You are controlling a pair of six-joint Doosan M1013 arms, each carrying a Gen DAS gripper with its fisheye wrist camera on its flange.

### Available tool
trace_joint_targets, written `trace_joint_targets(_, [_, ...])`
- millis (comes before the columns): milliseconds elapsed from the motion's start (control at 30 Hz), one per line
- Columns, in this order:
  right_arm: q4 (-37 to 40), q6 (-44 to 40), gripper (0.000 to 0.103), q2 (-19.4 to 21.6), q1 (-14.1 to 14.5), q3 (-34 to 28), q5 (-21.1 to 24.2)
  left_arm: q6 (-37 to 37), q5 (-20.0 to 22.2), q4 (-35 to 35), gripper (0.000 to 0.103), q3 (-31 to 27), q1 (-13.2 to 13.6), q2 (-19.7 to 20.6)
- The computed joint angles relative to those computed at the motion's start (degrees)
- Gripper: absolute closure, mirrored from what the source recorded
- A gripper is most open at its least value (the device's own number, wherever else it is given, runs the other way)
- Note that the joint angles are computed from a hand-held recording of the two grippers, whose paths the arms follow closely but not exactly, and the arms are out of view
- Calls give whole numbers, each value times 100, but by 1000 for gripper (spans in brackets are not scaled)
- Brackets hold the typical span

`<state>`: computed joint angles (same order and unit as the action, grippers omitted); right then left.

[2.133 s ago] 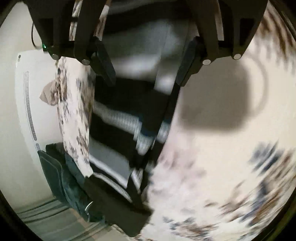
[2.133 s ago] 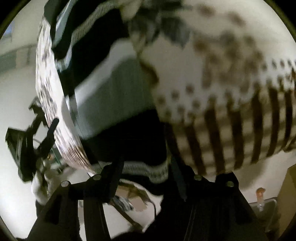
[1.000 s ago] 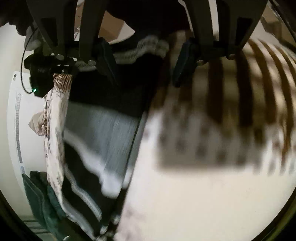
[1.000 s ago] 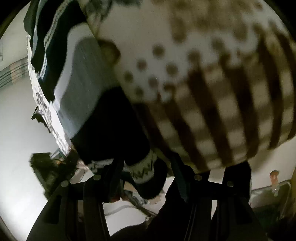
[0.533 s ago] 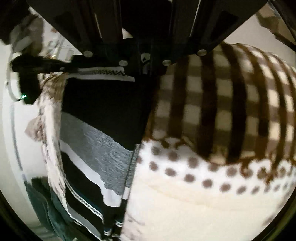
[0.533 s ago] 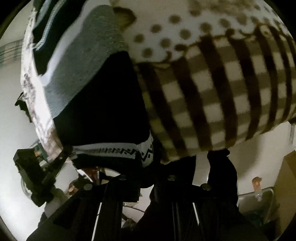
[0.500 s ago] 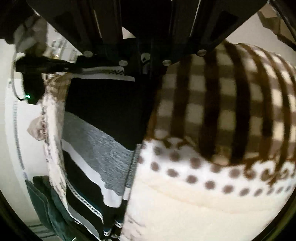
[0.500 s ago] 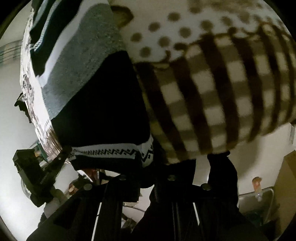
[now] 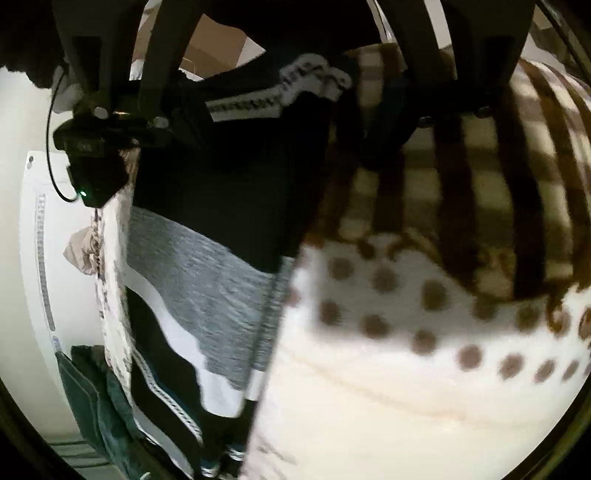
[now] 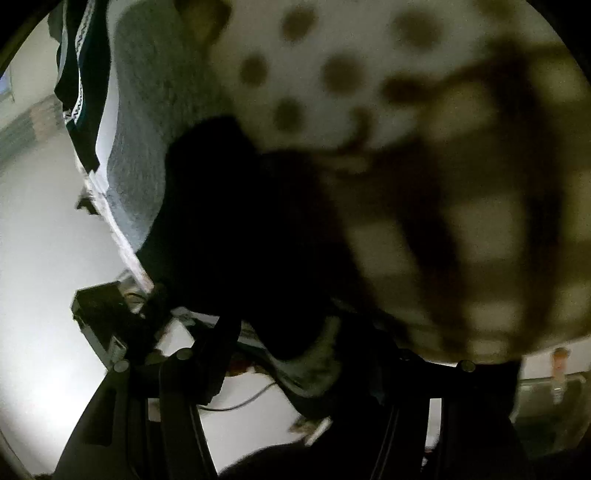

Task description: Fold small clothes

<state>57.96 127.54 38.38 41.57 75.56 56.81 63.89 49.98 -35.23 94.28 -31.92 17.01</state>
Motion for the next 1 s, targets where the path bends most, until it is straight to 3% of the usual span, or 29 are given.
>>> trace_joint_targets(33, [-51,50,49,8,13,-23,-49,51,65,-12,30,-30,-18,12])
trace_joint_targets(67, [-106,76,71,29,40,-84,-27,127,104,-66,40,-54,-42,18])
trace_joint_targets(100, [-79,40,75,41,50,-121,17,133,218,-66,66,-99,-70,44])
trace_joint_targets(133, [-27,27,79,16,58,-112,-36,128,353,-58,85,-144,-90,76])
trace_joint_targets(167, [-29,40,82,-16,61,-105,-76,160,346,-125,90,-143,-106,83])
trace_joint_targets(333, [21,116,84,-164,44,-105,-143,-100,147,-222,94,-136,-112,-62])
trace_joint_targets(500, [169,-100,85,-401,-40,-190,-418,-89,-420,-675,94,-225,6,-350])
trace_joint_targets(600, [-73,52,85,-414,-93,-516,-620,79,-717,-826,94,-540,107,-304])
trace_joint_targets(800, [-1078,346,85,-93,-347,-1621,-726,560,-1202,-815,94,-1612,386,322])
trace_joint_targets(900, [-1650,584,85,324,-540,-2483,-646,714,-1227,-644,94,-2286,536,803])
trace_joint_targets(1000, [-2265,897,85,1051,-729,-3841,-141,746,-1136,-526,94,-3030,711,1383])
